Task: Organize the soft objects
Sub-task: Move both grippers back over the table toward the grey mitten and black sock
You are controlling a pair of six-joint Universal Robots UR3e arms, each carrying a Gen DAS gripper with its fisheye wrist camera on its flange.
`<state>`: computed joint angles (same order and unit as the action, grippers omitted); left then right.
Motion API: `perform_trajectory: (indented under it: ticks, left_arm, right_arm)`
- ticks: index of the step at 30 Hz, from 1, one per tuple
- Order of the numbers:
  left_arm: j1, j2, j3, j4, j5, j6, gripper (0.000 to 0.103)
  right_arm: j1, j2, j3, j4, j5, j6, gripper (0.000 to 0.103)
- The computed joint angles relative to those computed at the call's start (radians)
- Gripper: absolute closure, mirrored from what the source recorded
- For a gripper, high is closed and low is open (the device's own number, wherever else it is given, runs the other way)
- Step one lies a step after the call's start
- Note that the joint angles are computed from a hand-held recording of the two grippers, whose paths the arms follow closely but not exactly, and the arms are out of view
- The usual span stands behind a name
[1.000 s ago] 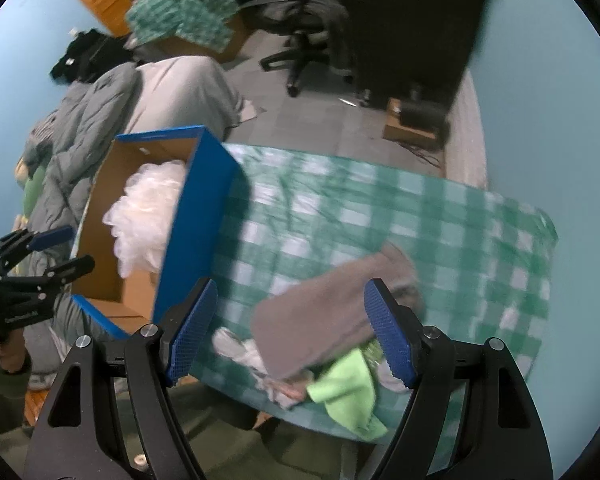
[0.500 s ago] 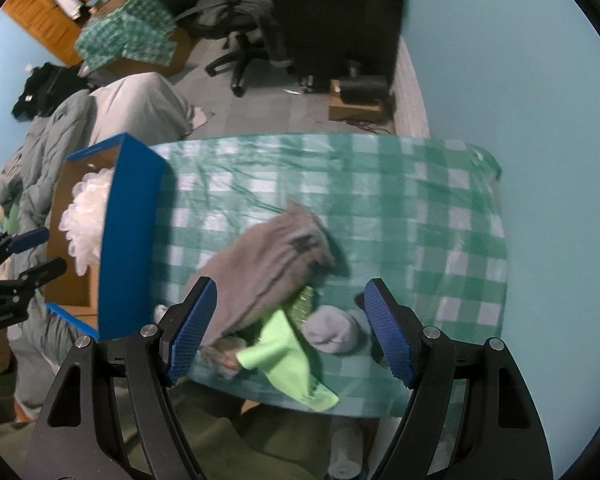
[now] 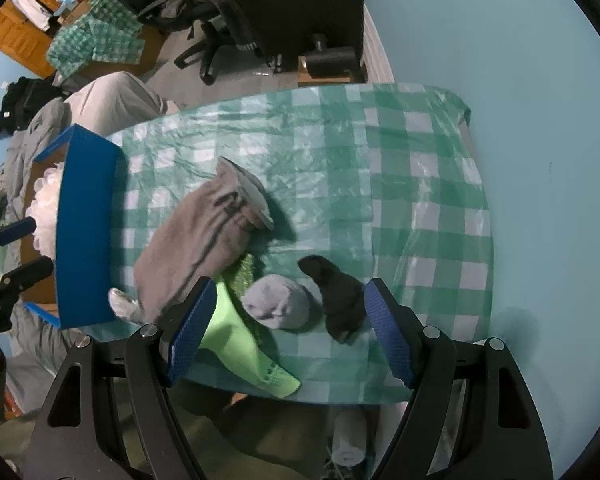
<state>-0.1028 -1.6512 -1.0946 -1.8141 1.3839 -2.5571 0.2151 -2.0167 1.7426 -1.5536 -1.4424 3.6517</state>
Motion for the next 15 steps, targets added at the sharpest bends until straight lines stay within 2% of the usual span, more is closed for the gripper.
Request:
perform_trajectory:
  ticks: [7, 15]
  left_arm:
    - [-0.104, -0.049, -0.046, 0.047, 0.039, 0.0, 0.023]
    - [-0.181, -0.057, -0.166, 0.161, 0.06, -0.011, 0.023]
  right_arm:
    - [-0.061, -0.09, 0.148, -0.02, 0.035, -0.044, 0.026]
    - [-0.071, -0.131, 0.281, -0.081, 0.04, -0.084, 0.026]
